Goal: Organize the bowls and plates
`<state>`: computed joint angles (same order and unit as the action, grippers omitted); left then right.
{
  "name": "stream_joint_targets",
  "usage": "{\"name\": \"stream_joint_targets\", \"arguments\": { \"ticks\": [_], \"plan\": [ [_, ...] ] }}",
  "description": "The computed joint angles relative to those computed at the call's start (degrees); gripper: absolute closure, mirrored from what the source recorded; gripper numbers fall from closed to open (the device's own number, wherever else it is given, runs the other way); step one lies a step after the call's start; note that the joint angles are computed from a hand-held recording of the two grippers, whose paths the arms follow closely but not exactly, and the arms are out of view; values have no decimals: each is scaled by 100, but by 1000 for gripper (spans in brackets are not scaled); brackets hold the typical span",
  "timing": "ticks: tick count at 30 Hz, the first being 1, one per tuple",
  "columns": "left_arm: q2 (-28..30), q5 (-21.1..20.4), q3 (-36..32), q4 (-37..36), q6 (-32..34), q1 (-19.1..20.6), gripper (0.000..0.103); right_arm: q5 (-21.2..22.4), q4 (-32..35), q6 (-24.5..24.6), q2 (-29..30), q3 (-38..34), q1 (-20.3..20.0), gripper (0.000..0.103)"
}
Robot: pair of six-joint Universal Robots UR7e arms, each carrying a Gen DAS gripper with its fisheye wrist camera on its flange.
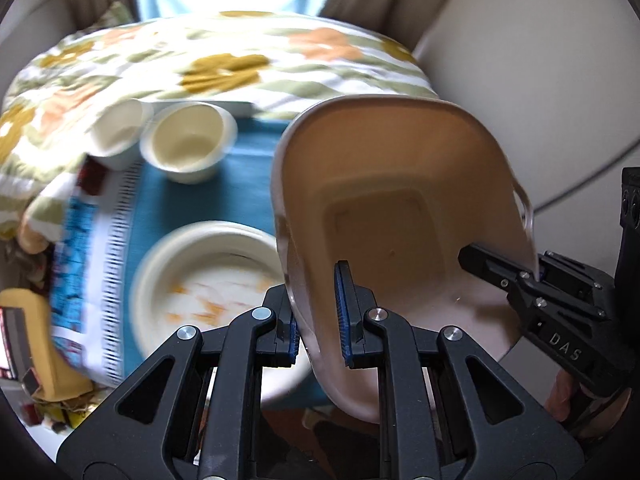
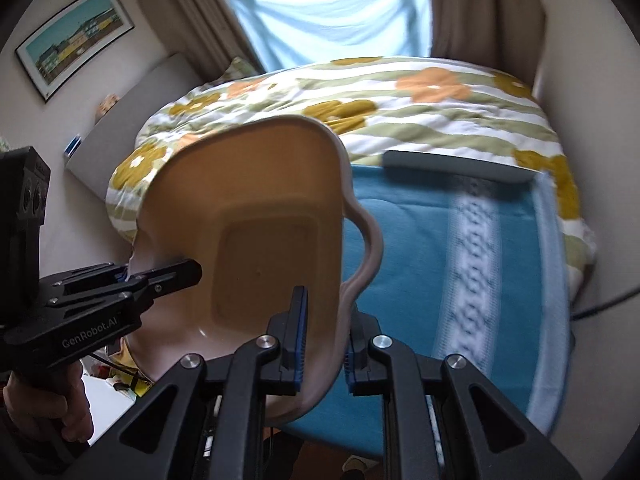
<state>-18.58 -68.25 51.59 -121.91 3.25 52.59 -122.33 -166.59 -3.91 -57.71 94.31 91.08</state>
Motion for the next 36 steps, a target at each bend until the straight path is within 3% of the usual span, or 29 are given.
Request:
{"name": "stream_joint_targets", "arguments": {
  "ticks": [7,11,18,25,36],
  "plan": [
    [429,-510,218,15,-125,-271,90,-117,-389,55,-893,1106,-504,89],
    [736,-491,203,63,-29,-344,90,24,-635,104,-1145,1535,-883,89],
    [1100,-251,164,-4,3,-349,90,355,-1070,-22,-1134,1892,-1398,89],
    [1345,-75,-123,24,107,-270,90,504,-1378,52,-939,1917,-1514,89],
    [1433,98,-196,55,159,-275,90,664,-1235,243,-921,1909,-1646,89]
  ]
}}
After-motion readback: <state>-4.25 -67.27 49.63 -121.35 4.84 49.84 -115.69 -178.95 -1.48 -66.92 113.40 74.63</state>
